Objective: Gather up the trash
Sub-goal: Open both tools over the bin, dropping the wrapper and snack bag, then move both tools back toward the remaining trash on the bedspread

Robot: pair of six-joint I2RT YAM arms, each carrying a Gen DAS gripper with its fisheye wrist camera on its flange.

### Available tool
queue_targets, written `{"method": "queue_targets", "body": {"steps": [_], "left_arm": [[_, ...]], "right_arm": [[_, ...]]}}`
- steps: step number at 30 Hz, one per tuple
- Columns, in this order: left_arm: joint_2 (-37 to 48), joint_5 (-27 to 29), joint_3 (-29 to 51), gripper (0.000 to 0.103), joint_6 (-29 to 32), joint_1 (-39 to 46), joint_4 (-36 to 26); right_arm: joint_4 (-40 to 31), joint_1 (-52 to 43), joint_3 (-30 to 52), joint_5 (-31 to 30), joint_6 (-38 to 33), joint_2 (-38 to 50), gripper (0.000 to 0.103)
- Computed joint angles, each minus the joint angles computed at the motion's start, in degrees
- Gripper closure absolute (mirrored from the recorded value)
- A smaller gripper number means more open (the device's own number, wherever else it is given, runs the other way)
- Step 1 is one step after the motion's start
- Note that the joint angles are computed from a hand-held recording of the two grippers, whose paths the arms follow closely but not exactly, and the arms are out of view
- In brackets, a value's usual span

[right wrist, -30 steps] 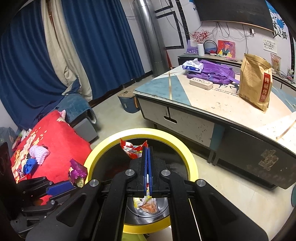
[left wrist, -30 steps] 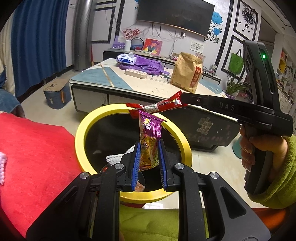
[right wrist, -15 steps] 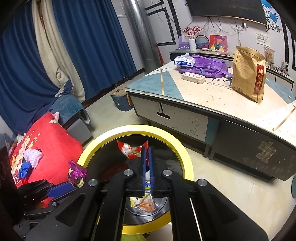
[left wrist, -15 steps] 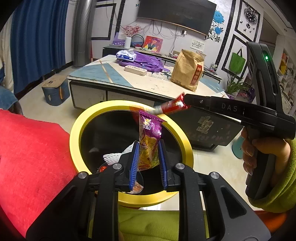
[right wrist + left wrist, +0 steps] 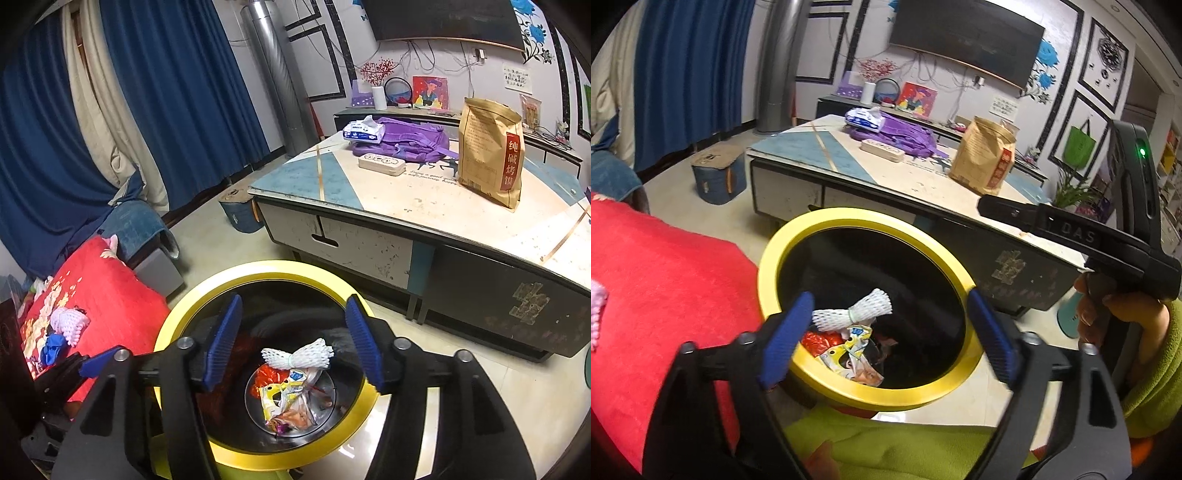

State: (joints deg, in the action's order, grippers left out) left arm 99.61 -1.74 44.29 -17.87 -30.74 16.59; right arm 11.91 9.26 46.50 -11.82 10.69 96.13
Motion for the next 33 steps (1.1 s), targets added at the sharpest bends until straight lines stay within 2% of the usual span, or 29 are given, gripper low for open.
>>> {"method": "queue_targets", "body": {"steps": [1,14,24,33], "left_arm": [[-0.6,-0.4,-0.5,0.011,-0.2,0.2,-0.1],[-8.6,-6.8,-4.8,0.011,-1.9,2.0,-3.3],[-16.8,-10.4,-9.6,0.011,-2.3,4.9,-5.1],[-25.2,-14.4,-13.4,0.011,-2.2,7.1,-6.6]], "right_arm": [[0.1,0.1,-0.1,0.0,0.1,-0.1,0.040],[0.6,3.8,-1.2,0.0,-2.1,-2.2,0.032],[-0.5,10.5,-1.8,1.8,-5.6,-4.7,0.031],[-0.5,13.4,-2.3,2.0,-5.8,-6.7,0.023]]}}
